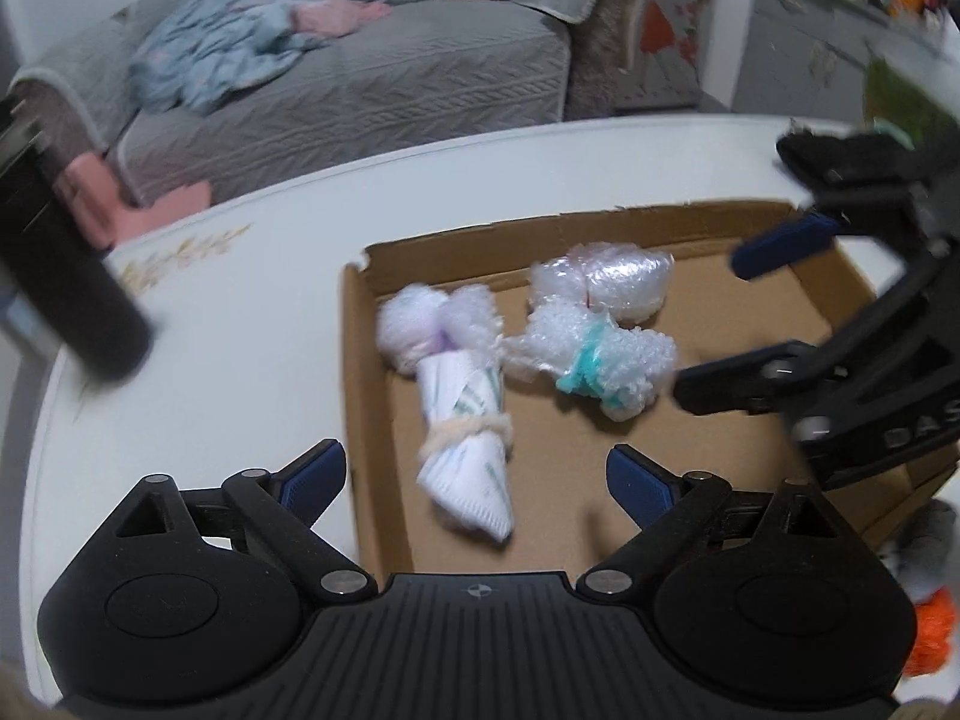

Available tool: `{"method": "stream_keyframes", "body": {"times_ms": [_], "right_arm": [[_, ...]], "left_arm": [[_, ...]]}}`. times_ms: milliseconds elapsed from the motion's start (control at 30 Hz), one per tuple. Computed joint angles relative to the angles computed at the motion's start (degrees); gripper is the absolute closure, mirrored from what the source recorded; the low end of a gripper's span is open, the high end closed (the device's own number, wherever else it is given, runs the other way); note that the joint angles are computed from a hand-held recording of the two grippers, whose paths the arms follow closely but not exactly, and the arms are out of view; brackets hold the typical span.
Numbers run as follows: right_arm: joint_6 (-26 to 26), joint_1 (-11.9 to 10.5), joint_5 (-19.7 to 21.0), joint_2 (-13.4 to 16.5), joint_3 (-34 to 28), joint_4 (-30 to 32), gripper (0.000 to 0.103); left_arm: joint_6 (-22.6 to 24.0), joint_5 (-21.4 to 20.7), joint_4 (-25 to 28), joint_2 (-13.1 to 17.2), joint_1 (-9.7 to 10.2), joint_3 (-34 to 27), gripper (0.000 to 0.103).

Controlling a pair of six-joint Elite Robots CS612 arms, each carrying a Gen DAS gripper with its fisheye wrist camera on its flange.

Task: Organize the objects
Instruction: 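Carry both bundles into the tray and release them beside the first bundles, then grasp the pink-and-teal cloth bundle with the left gripper while the right grasps an orange plastic bundle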

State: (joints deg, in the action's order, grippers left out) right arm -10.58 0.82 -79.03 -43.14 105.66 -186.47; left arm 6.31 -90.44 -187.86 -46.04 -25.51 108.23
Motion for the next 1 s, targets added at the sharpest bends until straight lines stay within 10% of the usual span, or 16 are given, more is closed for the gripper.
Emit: {"method": "stream_keyframes", "body": {"times_ms": [500, 1000], "right_arm": [[8.8, -0.8, -1.5, -3.3, 16.8, -21.3, 0.017], [11.5, 1.5, -6.7, 3.9, 21.7, -36.9, 0.02]], "left_arm": [[-6.1, -0.2, -14.8, -3.8, 2.52, 13.5, 0.001], [-15.3, -6.3, -23.9, -2.9, 2.88, 23.7, 0.002]]}}
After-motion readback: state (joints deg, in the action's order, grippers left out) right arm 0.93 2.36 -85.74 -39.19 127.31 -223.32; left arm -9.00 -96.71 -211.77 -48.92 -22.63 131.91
